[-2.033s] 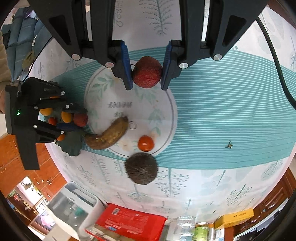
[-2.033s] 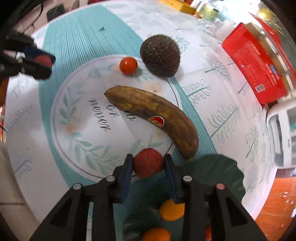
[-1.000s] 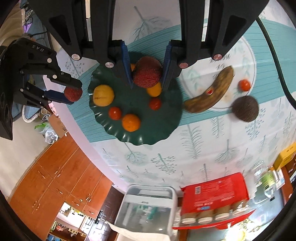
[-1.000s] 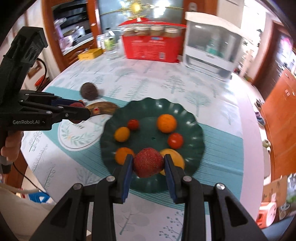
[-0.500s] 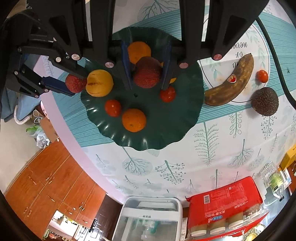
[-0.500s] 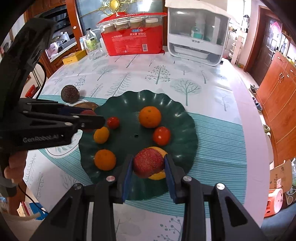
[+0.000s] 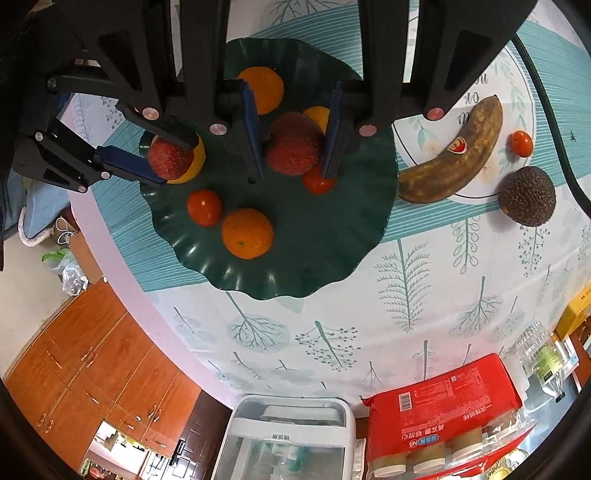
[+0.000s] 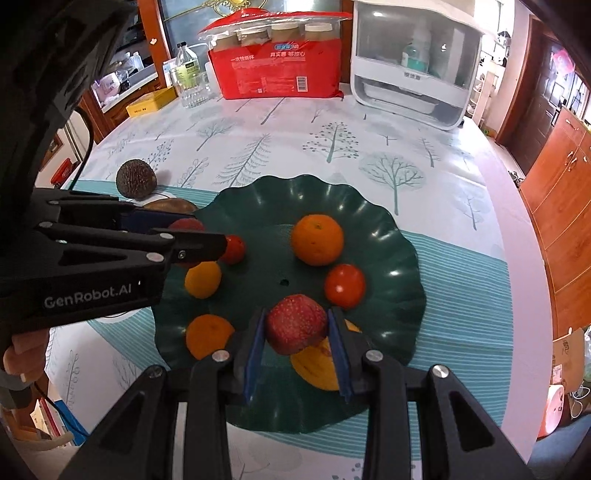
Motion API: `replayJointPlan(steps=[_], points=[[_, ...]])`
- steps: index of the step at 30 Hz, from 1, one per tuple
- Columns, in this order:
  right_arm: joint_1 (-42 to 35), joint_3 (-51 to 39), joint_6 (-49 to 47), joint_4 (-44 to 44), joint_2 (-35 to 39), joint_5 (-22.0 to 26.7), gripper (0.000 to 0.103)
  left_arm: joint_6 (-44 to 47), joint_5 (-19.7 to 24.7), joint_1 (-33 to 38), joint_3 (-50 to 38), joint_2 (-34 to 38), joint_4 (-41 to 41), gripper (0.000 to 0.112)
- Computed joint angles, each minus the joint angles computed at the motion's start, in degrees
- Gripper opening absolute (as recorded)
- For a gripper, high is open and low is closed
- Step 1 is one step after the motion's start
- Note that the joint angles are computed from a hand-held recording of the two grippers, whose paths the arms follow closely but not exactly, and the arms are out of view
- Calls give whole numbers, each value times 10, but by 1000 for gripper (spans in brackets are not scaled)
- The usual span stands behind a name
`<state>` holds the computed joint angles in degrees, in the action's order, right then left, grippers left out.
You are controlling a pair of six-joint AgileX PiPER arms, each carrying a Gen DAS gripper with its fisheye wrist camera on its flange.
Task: Organize fruits
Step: 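Release lychee with left tool while right tool releases apple on green plate, then move the left tool to the avocado while the right tool moves to the banana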
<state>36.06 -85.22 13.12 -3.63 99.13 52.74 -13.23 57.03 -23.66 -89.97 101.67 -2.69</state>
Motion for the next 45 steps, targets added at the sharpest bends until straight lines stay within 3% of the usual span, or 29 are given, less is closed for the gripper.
replayJointPlan(steps=[3,7,9,33,45], points=[[7,-10,12,-17,8,8,34,3,-1,3,2,-5,0,32],[11,-23,19,-21,18,20,35,-1,-7,6,14,-21,10,59],[14,-27,29,-26,20,25,35,-5,-11,7,20,-30,16,64],[85,-22,175,-68,5,66,35,49,-38,51,155,-178,5,66],[149,-51,288,-72,-1,102,35,187,-50,109,248,-287,-40,65]])
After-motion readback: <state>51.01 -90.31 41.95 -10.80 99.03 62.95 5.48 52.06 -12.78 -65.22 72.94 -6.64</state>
